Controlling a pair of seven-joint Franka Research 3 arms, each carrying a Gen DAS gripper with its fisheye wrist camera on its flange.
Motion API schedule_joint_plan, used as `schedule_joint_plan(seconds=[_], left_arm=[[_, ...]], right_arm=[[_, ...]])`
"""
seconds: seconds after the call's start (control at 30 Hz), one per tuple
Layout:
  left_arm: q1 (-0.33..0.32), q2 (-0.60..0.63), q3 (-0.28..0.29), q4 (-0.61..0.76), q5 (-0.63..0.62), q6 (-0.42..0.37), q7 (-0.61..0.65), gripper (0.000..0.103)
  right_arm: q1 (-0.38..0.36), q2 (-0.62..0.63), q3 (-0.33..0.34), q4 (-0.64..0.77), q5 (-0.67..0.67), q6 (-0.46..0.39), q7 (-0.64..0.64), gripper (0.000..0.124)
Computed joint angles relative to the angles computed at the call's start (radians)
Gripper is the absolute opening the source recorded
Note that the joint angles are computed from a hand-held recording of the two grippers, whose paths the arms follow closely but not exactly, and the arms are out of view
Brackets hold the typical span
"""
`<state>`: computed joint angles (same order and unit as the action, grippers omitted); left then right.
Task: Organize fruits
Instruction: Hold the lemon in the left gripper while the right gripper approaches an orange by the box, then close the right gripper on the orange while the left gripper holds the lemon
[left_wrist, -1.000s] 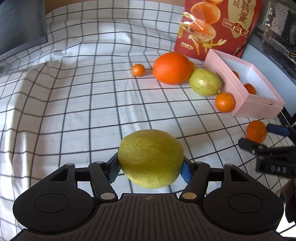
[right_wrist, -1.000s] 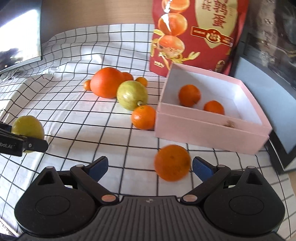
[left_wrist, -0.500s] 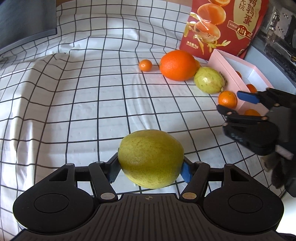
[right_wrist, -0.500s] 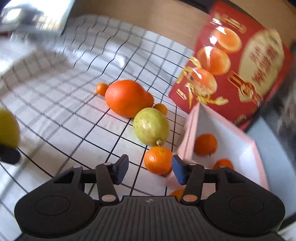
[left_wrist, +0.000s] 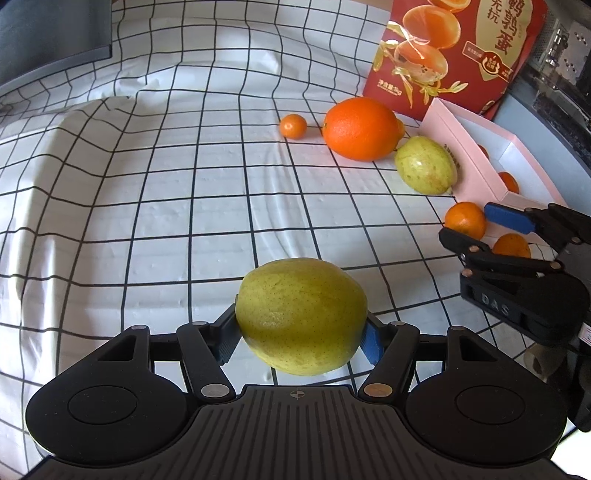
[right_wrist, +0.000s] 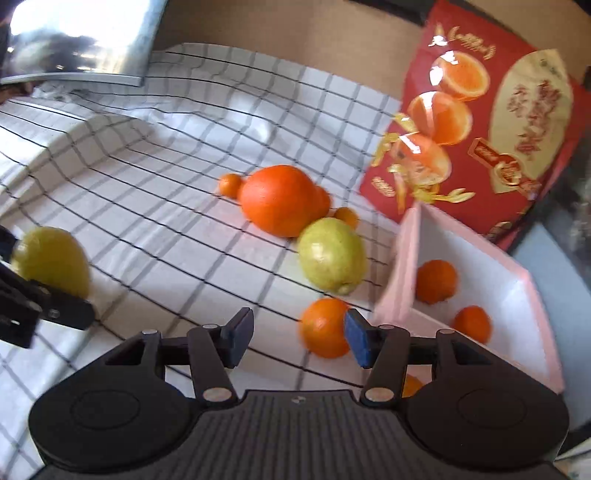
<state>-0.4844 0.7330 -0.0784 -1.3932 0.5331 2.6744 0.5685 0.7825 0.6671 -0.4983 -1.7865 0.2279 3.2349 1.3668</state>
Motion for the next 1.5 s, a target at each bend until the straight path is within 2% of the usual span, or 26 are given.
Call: schedule_joint_plan(seconds=[0.37,0.47,0.8,0.9,0.97,1.07,1.2,1.33,1.5], left_arm=[[0.009,-0.008,-0.009,-0.016,-0.011,0.021,0.025,0.07],[0.01,-0.008,-0.014,-0.019,-0.014,0.03,0.037,0.07],[0.018,0.07,-0.052,0.09,-0.079,0.015,0.172,0.07],[0.007,0.091,-0.045,0.123,-0.088,0.007,0.195,0.07],[0.001,0.101,-0.039,0.14,-0.09,0.004,0.206,0.07],[-0.01,0.112,-0.028,0.157,-0.089,-0.003,0.212,0.07],[-0.016,0.115,-0.019,0.16,-0.083,-0.003,0.219,0.07],[-0.023,0.112,-0.011,0.156,-0.07,-0.002,0.221,0.07],[-0.022,0.107,-0.011,0.144,-0.06,0.006,0.231,0.07]], right_arm=[[0.116,0.125,-0.184,0.072,-0.031,-0.062,0.127,0.054],[0.148,0.139,-0.229,0.067,-0.05,-0.07,0.171,0.042],[0.011,-0.07,-0.033,-0.082,-0.111,-0.066,0.176,0.041],[0.029,-0.118,-0.041,-0.149,-0.119,-0.054,0.186,0.041],[0.016,-0.153,-0.021,-0.187,-0.122,-0.053,0.182,0.041],[0.019,-0.178,-0.023,-0.224,-0.13,-0.041,0.185,0.041],[0.078,-0.15,-0.091,-0.224,-0.096,-0.002,0.183,0.044],[0.085,-0.094,-0.105,-0.18,-0.05,0.029,0.146,0.055],[0.098,-0.031,-0.118,-0.123,-0.011,0.045,0.071,0.063]])
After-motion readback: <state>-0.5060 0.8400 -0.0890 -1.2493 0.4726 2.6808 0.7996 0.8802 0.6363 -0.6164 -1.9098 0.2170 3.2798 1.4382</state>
